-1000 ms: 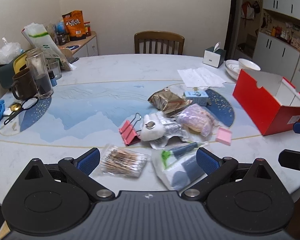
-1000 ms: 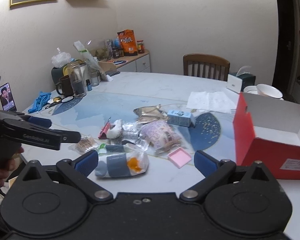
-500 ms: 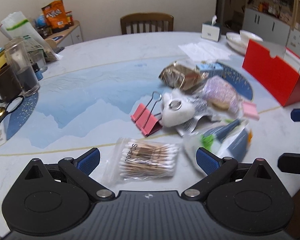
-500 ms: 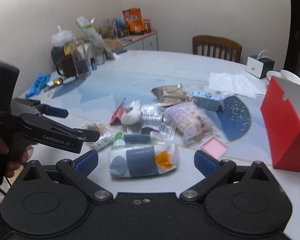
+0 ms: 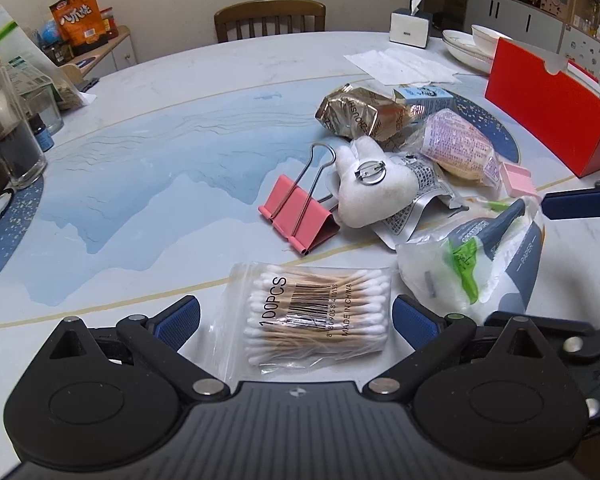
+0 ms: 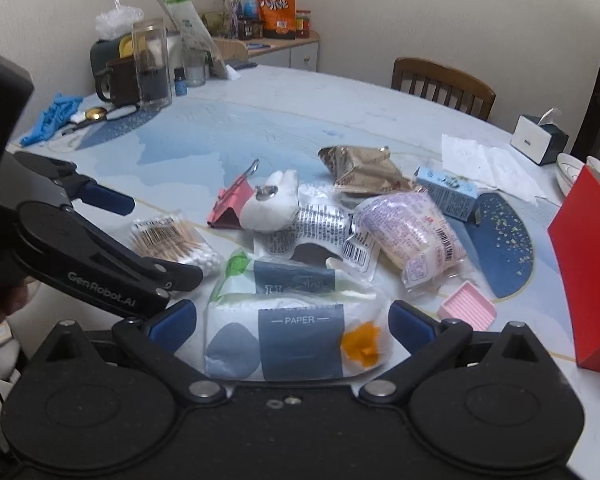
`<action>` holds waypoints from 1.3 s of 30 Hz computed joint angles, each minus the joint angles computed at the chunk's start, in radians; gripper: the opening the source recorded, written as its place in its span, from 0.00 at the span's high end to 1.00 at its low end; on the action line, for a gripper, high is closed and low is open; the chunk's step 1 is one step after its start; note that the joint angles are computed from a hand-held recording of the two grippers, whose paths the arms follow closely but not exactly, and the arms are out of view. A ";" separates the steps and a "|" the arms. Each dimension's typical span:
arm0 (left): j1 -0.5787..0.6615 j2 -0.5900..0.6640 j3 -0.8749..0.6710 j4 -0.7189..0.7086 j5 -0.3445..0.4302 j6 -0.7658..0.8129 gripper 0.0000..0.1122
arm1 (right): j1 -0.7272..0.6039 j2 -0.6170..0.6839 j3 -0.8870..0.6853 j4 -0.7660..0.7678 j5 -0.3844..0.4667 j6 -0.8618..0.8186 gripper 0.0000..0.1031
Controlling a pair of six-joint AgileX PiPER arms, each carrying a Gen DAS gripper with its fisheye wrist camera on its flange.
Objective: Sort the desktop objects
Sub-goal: 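Grasp the cotton swab bag with the left tool while the right tool grasps the tissue pack, then carry the swab bag and tissue pack with both tools over the red box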
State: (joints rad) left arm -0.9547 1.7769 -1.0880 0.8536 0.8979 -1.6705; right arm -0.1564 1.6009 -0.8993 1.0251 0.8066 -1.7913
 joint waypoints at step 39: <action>0.018 -0.161 0.128 0.061 -0.133 0.025 0.36 | 0.054 -0.089 -0.024 -0.098 -0.043 0.080 0.82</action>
